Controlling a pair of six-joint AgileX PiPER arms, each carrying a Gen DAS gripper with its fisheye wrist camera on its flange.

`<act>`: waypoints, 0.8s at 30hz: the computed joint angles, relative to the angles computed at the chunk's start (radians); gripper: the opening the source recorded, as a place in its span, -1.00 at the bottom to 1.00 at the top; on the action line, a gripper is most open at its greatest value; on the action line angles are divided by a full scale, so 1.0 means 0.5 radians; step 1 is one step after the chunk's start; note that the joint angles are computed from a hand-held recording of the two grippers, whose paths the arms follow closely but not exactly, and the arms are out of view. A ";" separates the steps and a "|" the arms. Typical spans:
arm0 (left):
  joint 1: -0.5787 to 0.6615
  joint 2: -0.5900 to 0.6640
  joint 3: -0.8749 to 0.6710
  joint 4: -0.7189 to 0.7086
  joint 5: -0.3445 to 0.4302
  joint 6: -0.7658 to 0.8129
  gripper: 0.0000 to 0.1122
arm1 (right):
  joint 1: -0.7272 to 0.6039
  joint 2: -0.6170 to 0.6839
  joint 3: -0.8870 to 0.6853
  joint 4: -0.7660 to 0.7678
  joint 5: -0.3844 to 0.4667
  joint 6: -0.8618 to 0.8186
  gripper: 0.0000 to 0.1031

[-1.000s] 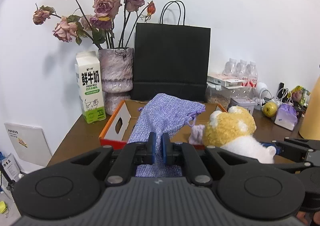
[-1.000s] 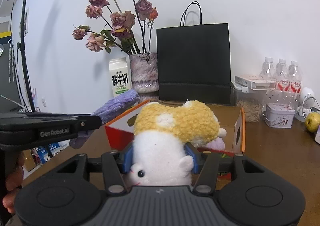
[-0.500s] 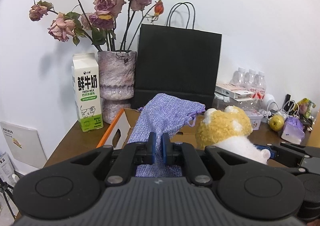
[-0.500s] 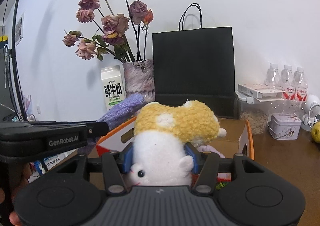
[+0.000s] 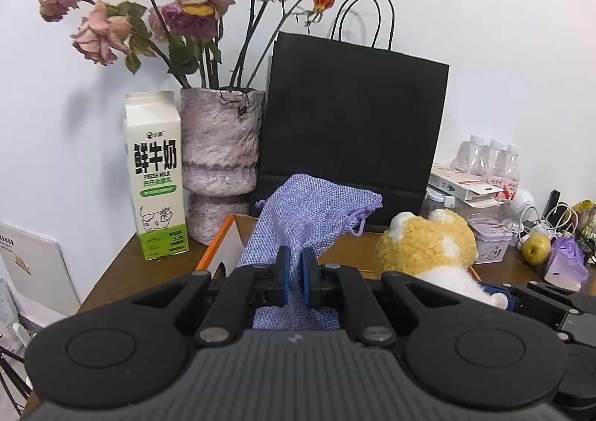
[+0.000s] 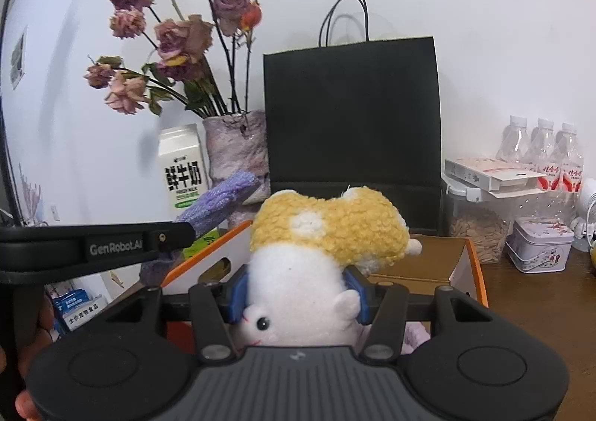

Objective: Organize objects
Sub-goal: 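Carry the pouch with the left tool while the right tool carries the plush toward the box, then lower the pouch into the box and open the left tool while the right tool releases the plush there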

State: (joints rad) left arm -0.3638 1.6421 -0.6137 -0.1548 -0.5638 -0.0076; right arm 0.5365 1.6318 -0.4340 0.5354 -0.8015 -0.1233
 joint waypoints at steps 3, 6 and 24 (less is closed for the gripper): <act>0.026 0.087 -0.100 0.061 0.041 -0.036 -0.87 | -0.066 0.070 -0.083 -0.055 0.045 0.026 0.00; 0.038 0.179 -0.210 0.075 0.084 -0.038 -0.87 | -0.113 0.136 -0.156 -0.075 0.082 0.030 0.00; 0.074 0.561 -0.634 0.202 0.306 -0.064 -0.87 | -0.323 0.450 -0.423 -0.243 0.253 0.133 0.01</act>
State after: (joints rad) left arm -0.3269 1.9225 -0.9309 -0.0537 -0.4108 -0.0397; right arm 0.3748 1.8569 -0.6454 0.4137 -0.6752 -0.0568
